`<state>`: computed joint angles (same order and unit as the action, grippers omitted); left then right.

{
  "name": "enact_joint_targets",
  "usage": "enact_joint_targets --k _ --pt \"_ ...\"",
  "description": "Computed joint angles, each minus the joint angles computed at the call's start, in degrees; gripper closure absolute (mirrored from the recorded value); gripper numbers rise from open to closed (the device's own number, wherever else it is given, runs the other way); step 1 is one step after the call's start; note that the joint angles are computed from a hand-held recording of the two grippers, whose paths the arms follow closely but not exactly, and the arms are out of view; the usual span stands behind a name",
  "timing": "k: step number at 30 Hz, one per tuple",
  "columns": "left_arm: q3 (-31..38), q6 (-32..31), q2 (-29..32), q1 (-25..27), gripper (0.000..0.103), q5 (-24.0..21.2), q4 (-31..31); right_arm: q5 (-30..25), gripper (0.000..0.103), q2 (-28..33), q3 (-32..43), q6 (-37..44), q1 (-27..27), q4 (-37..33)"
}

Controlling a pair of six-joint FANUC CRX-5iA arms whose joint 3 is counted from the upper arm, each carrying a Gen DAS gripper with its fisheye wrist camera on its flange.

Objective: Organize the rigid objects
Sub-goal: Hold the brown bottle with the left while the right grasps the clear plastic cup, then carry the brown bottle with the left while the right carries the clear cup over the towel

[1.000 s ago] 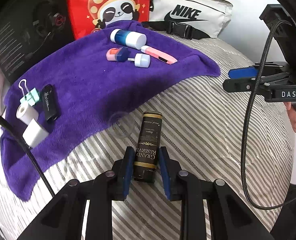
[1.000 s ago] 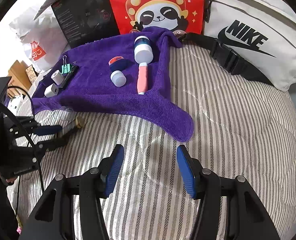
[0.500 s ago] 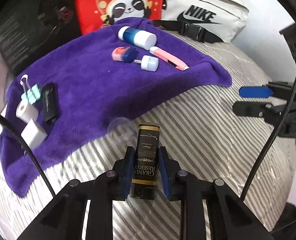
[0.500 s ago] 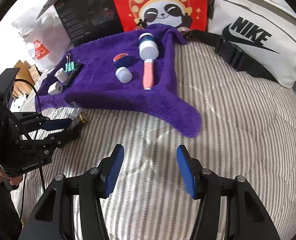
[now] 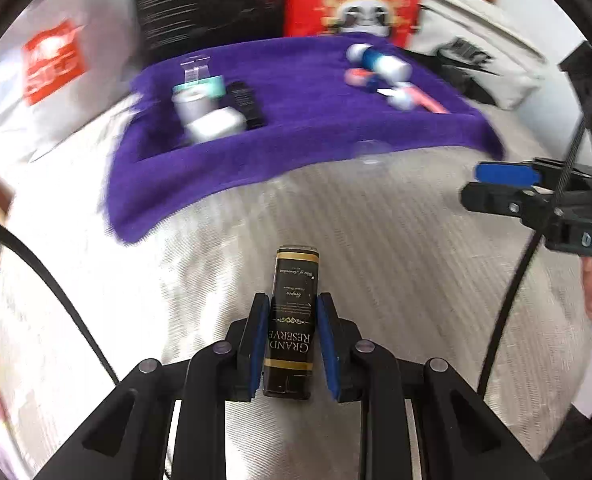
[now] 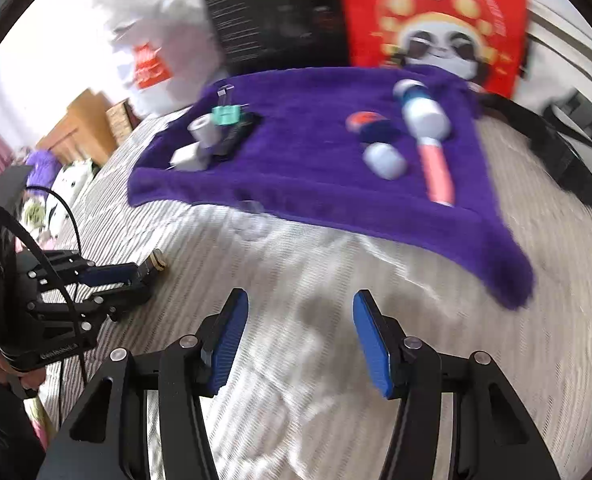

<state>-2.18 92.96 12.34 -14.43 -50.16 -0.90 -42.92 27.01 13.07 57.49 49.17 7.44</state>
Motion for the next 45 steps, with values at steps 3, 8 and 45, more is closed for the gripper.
enact_joint_targets --k 3,8,45 --pt "-0.19 2.57 -0.88 0.94 0.080 -0.60 -2.02 -0.04 0.049 2.25 2.02 0.14 0.98 1.94" --pt "-1.41 5.16 -1.70 2.79 0.080 0.12 -2.66 -0.27 0.049 5.31 5.81 0.39 0.73 0.79" --pt "-1.46 6.51 -1.10 3.47 0.080 0.76 -0.76 1.79 0.077 2.30 -0.79 -4.63 1.51 11.32"
